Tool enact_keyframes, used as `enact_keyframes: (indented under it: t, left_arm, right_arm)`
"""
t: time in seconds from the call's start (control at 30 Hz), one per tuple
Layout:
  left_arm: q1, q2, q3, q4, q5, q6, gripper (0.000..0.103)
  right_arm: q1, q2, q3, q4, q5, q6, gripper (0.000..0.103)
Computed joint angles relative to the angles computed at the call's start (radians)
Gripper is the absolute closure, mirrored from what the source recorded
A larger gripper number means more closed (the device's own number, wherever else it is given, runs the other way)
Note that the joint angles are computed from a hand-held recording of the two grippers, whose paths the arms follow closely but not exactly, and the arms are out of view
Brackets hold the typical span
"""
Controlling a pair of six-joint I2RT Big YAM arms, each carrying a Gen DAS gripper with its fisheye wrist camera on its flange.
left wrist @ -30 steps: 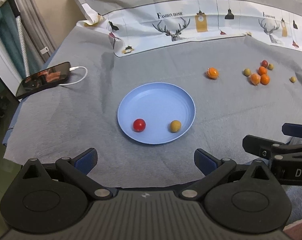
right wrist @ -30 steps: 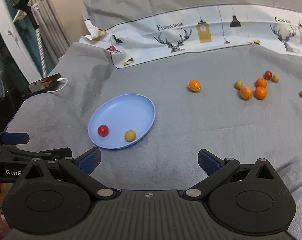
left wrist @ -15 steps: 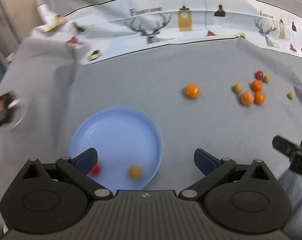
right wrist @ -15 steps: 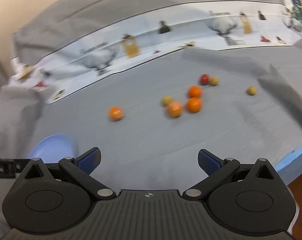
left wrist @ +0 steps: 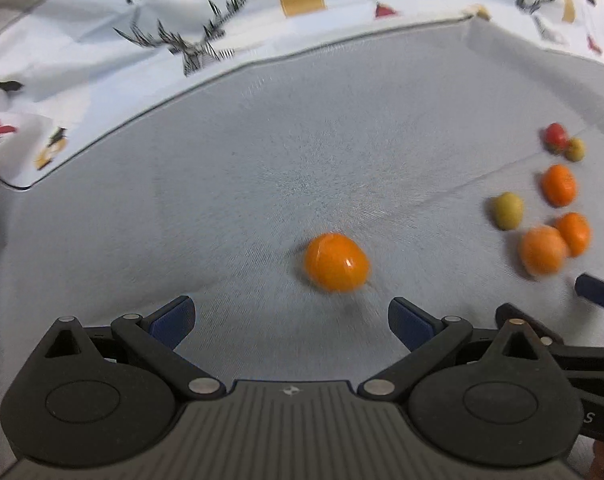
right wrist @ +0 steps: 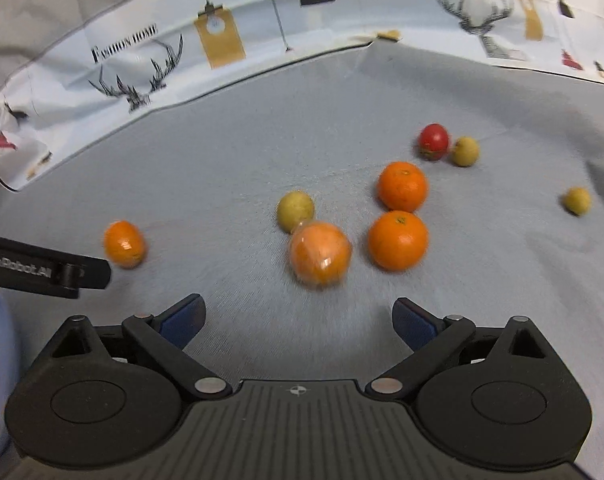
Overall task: Organize fruits
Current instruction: 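Reach to the fruits and grasp a mandarin with each tool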
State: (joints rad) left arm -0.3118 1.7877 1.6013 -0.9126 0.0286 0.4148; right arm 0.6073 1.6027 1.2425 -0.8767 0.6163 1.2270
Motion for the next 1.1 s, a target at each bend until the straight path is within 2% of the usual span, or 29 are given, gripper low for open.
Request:
enact_keyframes:
  t: [0.13,0.23,0.3,0.43,0.87,0.9,0.93,1.0,1.1]
  left_arm:
    - [-0.012,0.084,0.06,-0.016,-0.018,-0.008,0.0]
    - [0.0,0.1,0.073,-0.007,0.036,-0.037,0.0]
    - [0.005,0.109,0.081,-0.009,0.057,-0.052,0.0]
    - [0.009,0.118,0.09,-0.01,0.075,-0.075,0.0]
    - [0.005,0.107,0.08,-0.005,0.079,-0.077,0.0]
    - [0.005,0.102,0.073,0.004,0.082,-0.074,0.004]
    - [0.007,0.092,0.06,0.017,0.099,-0.066,0.01]
    - [0.012,0.066,0.041,0.027,0.151,-0.028,0.059]
    - [0.008,0.024,0.001,0.064,0.125,-0.005,0.059]
  right_arm:
    - [-0.01,0.053,0.008,0.001,0.095,-0.086,0.006]
    - [0.005,0.048,-0.03,0.061,0.155,-0.093,0.006]
    - [0.01,0.054,-0.034,0.069,0.176,-0.102,0.006]
    - [0.005,0.051,-0.043,0.091,0.181,-0.113,0.003]
    - [0.008,0.054,-0.05,0.106,0.197,-0.114,0.001]
    - [0.01,0.05,-0.052,0.113,0.203,-0.115,0.008]
    - [0.013,0.042,-0.06,0.131,0.211,-0.127,0.029]
    - [0.013,0.03,-0.064,0.15,0.207,-0.152,0.063]
    - [0.01,0.02,-0.06,0.14,0.178,-0.132,0.063]
